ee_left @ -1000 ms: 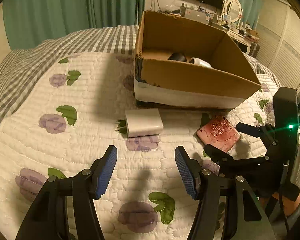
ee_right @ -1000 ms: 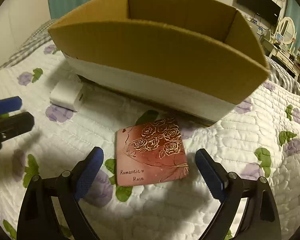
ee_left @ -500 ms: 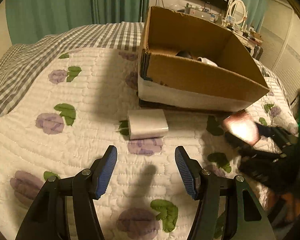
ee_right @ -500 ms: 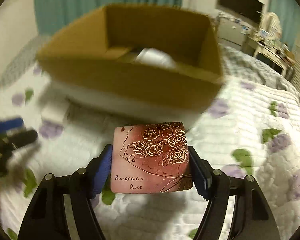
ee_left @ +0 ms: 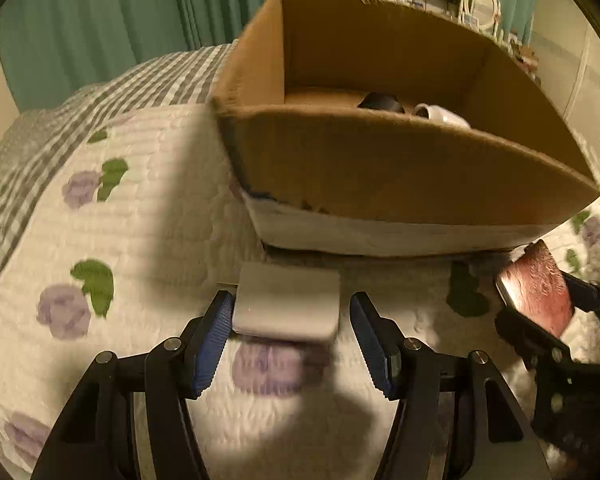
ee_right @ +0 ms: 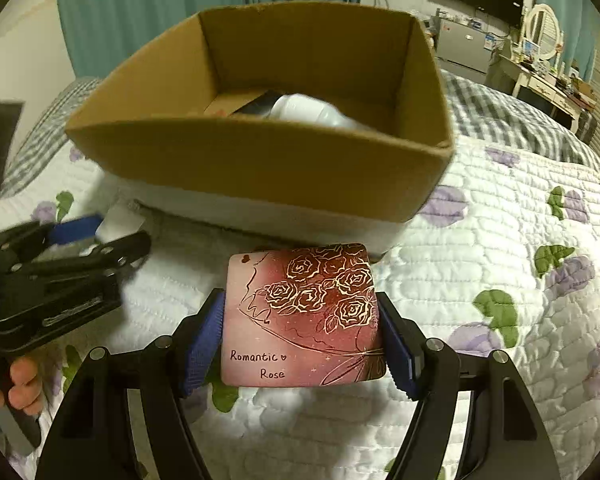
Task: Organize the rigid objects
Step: 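Grip the red Romantic Rose card with the right tool while the left approaches the white square charger, then close the left tool on the white square charger and lift it, then lower the charger and card into the box and open both tools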
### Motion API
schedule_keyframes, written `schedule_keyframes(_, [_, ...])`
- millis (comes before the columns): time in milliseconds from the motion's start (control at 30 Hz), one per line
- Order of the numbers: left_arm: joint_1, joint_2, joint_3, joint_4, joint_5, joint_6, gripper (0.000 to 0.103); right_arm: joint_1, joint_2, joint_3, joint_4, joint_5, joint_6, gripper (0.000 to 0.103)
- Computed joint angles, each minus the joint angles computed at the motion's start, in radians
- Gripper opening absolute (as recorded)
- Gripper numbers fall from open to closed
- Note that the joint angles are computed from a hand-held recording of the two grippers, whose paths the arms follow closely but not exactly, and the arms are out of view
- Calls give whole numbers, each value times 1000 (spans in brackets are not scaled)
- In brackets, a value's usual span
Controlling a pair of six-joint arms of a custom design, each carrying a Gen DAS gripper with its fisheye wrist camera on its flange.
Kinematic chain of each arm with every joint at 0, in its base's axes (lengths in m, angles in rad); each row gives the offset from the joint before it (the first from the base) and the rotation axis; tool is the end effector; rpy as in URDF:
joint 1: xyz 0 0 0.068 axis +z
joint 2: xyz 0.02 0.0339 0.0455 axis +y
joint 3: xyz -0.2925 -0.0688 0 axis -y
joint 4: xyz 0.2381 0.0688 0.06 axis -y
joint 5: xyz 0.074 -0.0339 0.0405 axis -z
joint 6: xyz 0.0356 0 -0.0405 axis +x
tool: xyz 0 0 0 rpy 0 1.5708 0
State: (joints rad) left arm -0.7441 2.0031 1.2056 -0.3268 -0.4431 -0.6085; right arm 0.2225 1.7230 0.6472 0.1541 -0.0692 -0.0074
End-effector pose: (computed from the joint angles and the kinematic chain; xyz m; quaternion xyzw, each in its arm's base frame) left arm 0.3029 -0.2581 0.1549 0.0159 0.9525 0.0319 0.3026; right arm 0.2886 0.0678 0.1344 -0.1196 0.9397 0.0668 0.3133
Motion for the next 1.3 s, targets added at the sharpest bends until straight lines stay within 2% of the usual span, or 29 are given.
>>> schedule_keyframes(67, [-8, 32, 26, -18, -41, 13, 63, 4, 11, 5, 0, 4, -9, 72])
schedule_keyframes(333, [-40, -22, -51, 23, -36, 41, 60, 23, -9, -11, 10, 36, -8, 71])
schedule_keyframes(467, [-90, -111, -125, 47, -39, 17, 60, 59, -102, -62, 4, 67, -11, 71])
schedule_keyframes(567, [-114, -182, -166, 52, -41, -10, 60, 54, -193, -94, -22, 46, -10, 71])
schedule_keyframes(767, [-205, -317, -206, -26, -102, -122, 60, 46, -380, -145, -119, 31, 11, 72])
schedule_keyframes(933, [-273, -367, -153, -135, -146, -190, 60, 27, -531, -116, -236, 35, 15, 72])
schedule_keyframes(1033, [-291, -400, -111, -191, -169, -182, 60, 17, -612, -81, -313, 28, 16, 72])
schedule_keyframes(1200, [-301, -427, 0, -259, -222, -114, 60, 1, -670, 19, -408, 4, -9, 72])
schedule_keyframes(1300, [-275, -422, 60, -261, -232, -53, 60, -20, -657, 96, -424, -17, -26, 72])
